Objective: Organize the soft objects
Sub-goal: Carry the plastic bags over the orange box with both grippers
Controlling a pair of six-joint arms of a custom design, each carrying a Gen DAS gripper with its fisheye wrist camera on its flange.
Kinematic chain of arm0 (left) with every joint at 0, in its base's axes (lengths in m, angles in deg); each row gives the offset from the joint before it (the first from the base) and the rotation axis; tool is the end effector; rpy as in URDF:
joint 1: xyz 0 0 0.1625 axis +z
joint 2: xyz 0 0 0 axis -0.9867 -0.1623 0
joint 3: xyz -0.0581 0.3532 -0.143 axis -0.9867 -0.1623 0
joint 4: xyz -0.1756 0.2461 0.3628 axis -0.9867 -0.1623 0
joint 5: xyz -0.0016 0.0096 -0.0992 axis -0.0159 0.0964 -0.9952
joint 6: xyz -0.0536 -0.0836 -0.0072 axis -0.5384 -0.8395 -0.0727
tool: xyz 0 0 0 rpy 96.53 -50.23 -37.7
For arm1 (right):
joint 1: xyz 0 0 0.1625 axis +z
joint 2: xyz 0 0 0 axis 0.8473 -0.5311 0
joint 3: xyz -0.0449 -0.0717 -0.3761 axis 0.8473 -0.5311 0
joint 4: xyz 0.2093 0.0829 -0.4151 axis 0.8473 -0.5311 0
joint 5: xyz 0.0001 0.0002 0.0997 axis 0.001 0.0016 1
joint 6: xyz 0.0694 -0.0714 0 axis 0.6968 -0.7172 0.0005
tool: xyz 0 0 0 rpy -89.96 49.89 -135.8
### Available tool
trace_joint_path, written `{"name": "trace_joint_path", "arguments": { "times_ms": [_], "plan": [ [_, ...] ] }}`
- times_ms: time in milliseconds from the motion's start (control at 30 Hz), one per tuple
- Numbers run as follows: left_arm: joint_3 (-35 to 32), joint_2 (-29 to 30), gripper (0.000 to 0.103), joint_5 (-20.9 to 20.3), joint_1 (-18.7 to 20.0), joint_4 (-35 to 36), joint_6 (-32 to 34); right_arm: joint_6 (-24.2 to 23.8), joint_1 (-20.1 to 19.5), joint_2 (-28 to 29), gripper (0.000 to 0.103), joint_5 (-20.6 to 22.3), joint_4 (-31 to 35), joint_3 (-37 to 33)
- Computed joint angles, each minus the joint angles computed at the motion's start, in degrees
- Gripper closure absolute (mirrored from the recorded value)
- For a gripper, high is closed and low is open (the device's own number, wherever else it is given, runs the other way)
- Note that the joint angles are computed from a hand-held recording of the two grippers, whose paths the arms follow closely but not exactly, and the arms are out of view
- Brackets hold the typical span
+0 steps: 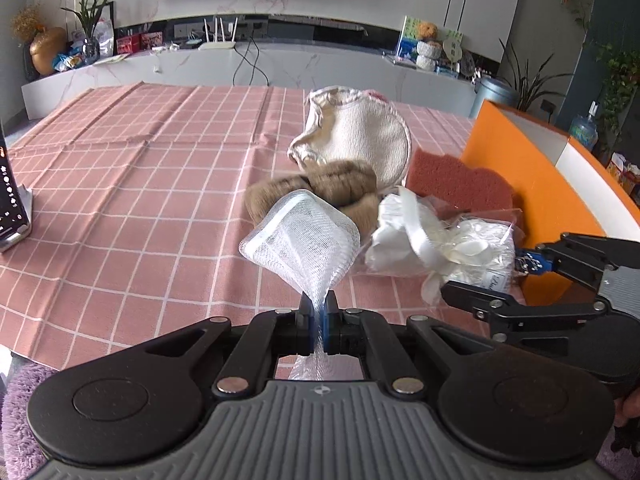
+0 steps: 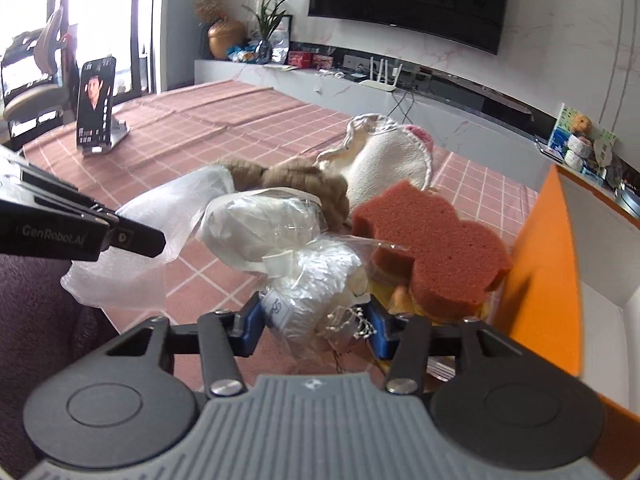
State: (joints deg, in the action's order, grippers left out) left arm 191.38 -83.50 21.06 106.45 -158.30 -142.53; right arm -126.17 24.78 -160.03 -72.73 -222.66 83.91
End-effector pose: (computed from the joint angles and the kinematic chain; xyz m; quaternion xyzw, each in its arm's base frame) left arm -0.3553 -0.4183 0.0391 -0.0216 0.8295 -0.4260 0.3605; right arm 0.0693 -0.5570 0.2304 0.5537 -0.7939 0.2059 0.1438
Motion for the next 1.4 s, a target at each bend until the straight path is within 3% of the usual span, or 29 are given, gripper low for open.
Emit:
{"name": "trace_joint_path", "arguments": {
  "times_ms": [267,433,567,733,833,933,1067,1200,1400],
  "plan": [
    [-1.2,-0.7,0.099,4.5,-2.0,6.4,-5.3,6.0,-0.7,-5.3,0.052,3.3,1.6,0.7],
    [-2.1,-0.1,0.100,6.7,-2.4,2.8,-0.3,8.7,-0.7,-8.3,0.052,6.1,1.6,0.9],
    [-3.0,1.9,0.099,8.3,-2.1,-9.5,12.5,11.2,-0.1,-10.0,0.052,7.1,1.6,0.1],
    [-6.5,7.6,0.099,7.4,-0.4,-34.2,37.4,16.6,0.6,-10.0,0.052,5.6,3.5,-3.8],
    [-10.8,12.2,0.099,3.8,1.2,-47.3,52.0,18.9,0.8,-9.5,0.052,3.8,3.7,-6.4],
    [-15.7,15.6,0.099,-1.4,3.3,-52.2,59.8,21.1,0.8,-8.6,0.052,1.0,4.7,-9.5],
    [-22.3,19.6,0.100,-8.6,6.1,-51.3,66.5,21.4,0.8,-6.7,0.052,-3.3,5.1,-13.2],
    [-30.0,22.7,0.099,-16.9,9.3,-39.9,67.4,23.2,0.8,-3.1,0.052,-10.2,7.5,-18.3],
    [-39.1,27.8,0.099,-18.6,11.9,-25.3,68.0,23.5,0.9,3.4,0.052,-20.5,11.5,-24.7]
  ]
}}
